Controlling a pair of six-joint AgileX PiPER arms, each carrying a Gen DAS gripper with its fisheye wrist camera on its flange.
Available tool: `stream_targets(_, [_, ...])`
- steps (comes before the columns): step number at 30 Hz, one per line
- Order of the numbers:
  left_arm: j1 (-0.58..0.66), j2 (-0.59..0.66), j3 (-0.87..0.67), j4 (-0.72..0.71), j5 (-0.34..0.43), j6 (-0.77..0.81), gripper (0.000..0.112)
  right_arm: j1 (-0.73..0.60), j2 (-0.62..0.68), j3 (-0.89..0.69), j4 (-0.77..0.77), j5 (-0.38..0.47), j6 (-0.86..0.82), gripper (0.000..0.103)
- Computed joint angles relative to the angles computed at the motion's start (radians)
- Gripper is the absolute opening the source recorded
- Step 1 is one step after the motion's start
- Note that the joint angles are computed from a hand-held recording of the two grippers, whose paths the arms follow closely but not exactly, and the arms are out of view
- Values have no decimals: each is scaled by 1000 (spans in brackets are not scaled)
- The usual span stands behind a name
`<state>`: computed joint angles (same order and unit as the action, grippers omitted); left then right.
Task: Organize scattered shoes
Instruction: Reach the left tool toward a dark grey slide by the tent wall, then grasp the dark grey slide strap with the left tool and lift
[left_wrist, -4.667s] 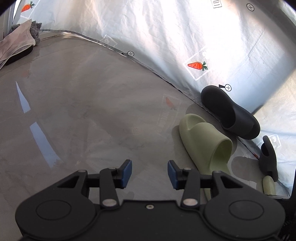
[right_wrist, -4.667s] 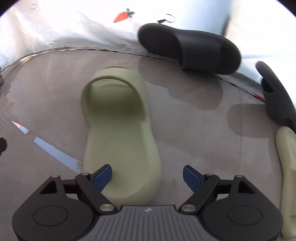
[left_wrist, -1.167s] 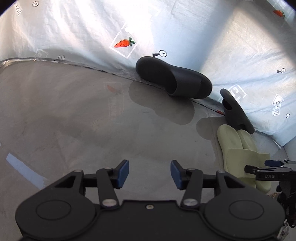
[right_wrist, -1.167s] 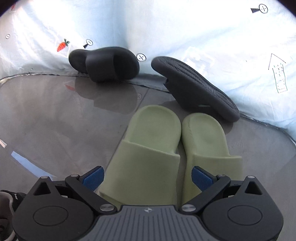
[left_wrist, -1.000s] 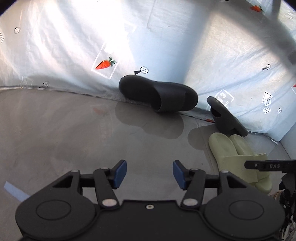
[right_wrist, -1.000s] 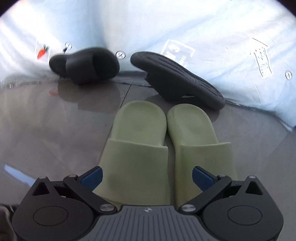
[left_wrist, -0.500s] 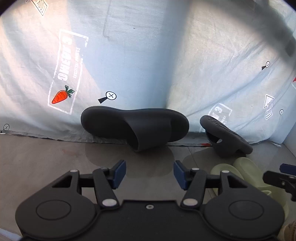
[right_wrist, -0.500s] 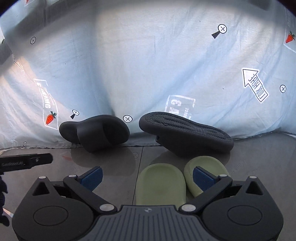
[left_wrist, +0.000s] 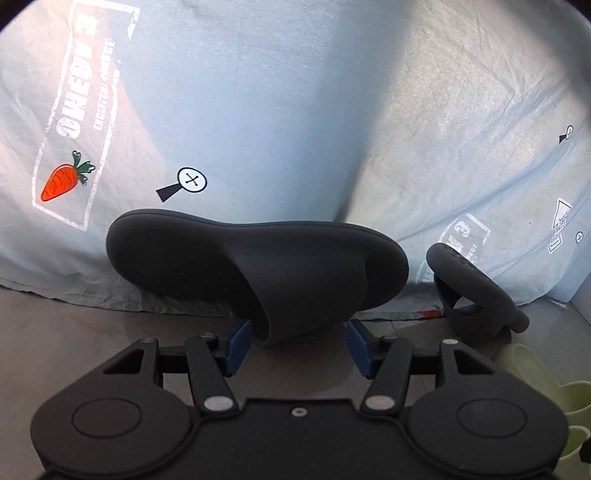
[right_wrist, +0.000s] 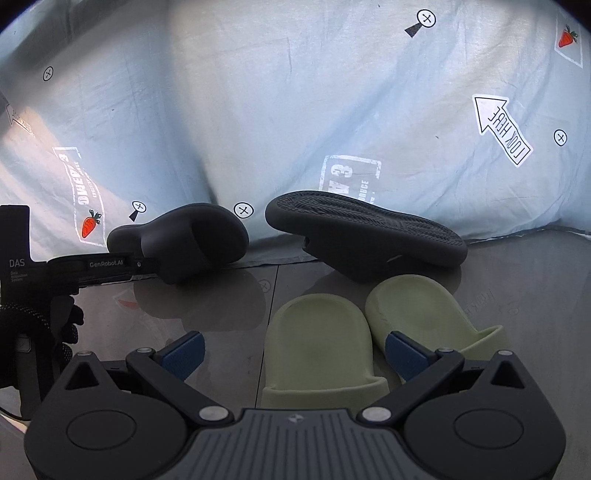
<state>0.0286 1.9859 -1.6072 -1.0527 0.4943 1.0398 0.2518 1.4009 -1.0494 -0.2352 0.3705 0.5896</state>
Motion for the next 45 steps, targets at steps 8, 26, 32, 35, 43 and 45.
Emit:
stream_targets(8, [3,50,-17,-303,-11,227,23,20,1,-7,-65,30,58,103])
stream_targets(26, [-4,33,-55,-195,80,-92,19,53,-27,-17,-112,109,127,103])
stream_targets(32, [145,-191,258,-245,161,-241,19,49,-58,1,-107,132,148,103])
stream_targets(35, [243,-305,422,-233,212,-304,17,60,-71,1,-107,145,159,103])
stream_targets(43, [499,-498,740,-360,258,-337,17,139,-137,11,-154,186,232,103])
stream_targets(45, [508,-508,713,-257,259,-393,28,163,-154,15,-159,204,247,103])
